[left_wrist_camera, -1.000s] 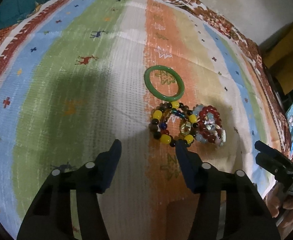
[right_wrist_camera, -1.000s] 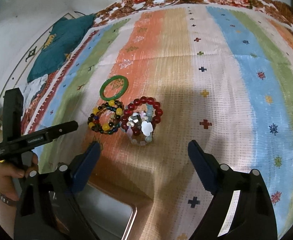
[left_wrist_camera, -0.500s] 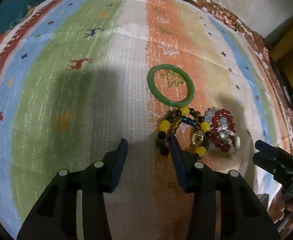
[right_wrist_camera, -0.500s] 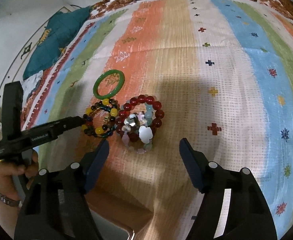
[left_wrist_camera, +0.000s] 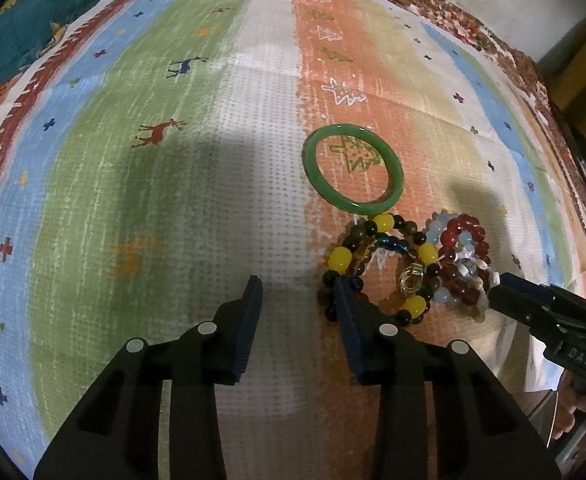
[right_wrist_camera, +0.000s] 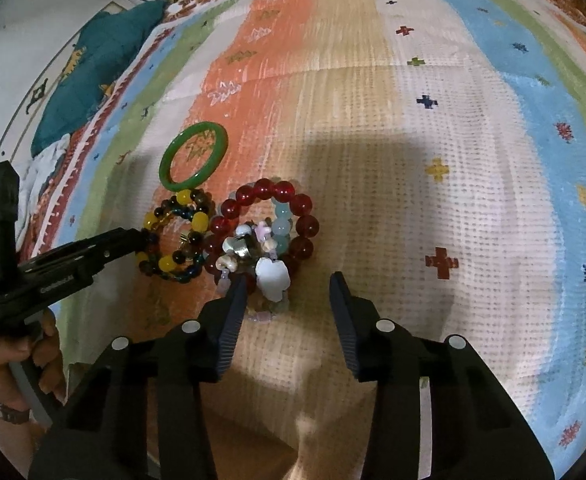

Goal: Organize jewelry
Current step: 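Grasp the yellow-and-black bracelet with the left tool while the right tool grasps the white-bead bracelet, then lift both held bracelets and carry them over the open tin box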

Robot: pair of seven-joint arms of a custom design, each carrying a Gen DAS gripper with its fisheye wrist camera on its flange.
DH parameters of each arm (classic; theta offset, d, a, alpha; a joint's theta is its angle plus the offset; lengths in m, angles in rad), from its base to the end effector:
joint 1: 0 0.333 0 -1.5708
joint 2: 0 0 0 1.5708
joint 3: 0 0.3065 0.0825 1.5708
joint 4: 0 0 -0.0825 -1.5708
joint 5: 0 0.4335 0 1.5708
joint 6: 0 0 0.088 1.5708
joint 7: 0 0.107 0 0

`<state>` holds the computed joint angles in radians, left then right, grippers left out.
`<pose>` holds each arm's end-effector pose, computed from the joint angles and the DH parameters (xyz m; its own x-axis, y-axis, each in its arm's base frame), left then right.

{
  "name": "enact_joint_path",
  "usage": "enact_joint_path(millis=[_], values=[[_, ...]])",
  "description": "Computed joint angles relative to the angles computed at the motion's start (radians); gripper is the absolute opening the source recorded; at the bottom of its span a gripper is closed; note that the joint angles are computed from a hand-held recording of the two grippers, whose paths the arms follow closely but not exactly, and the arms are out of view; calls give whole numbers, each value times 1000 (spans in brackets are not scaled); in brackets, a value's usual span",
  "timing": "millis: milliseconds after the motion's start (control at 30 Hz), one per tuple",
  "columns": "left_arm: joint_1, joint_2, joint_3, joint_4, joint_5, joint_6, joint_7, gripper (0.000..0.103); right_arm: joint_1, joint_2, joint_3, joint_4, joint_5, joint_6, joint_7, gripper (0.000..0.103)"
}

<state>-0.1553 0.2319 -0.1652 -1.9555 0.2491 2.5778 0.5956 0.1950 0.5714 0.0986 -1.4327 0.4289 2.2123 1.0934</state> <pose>0.6395 -0.2124 0.3653 0.4188 -0.8826 0.2136 -0.8134 -0.4692 -0.3438 0.7396 0.2240 0.3577 0.5225 -0.7939 -0.3110 -0.8434 -0.4276 -0.3254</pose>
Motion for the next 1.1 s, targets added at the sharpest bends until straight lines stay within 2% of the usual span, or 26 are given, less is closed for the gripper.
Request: enact_joint_path(millis=[33,100,200,300,500,533,567,867,1100], values=[[0,-1,0,-1,0,0,0,34,0,5,1,5,1,0,0,41],[9,1,-8,-5,-30,17,23,26,4,14,-3,17,-5,-1,11,31],[6,7,-9,0,-35,17,33,22,-1,22,4,30,2,-23,8,23],[2,24,-10,19,-34,12,45,21,2,21,4,31,0,-26,1,19],[-14,47,0,54,7,-28,44,19,-1,24,6,34,7,-32,-4,18],[-14,47,-1,54,7,-29,48,17,-1,24,6,33,7,-32,-6,18],[-8,44,-4,48,-7,-22,56,9,-1,24,5,33,6,-31,-8,18],[-6,17,-5,33,-19,-4,56,9,-3,1,9,14,19,-23,-31,18],[-11,-28,-4,6,0,43,29,9,-10,-37,15,-20,48,3,-72,18]])
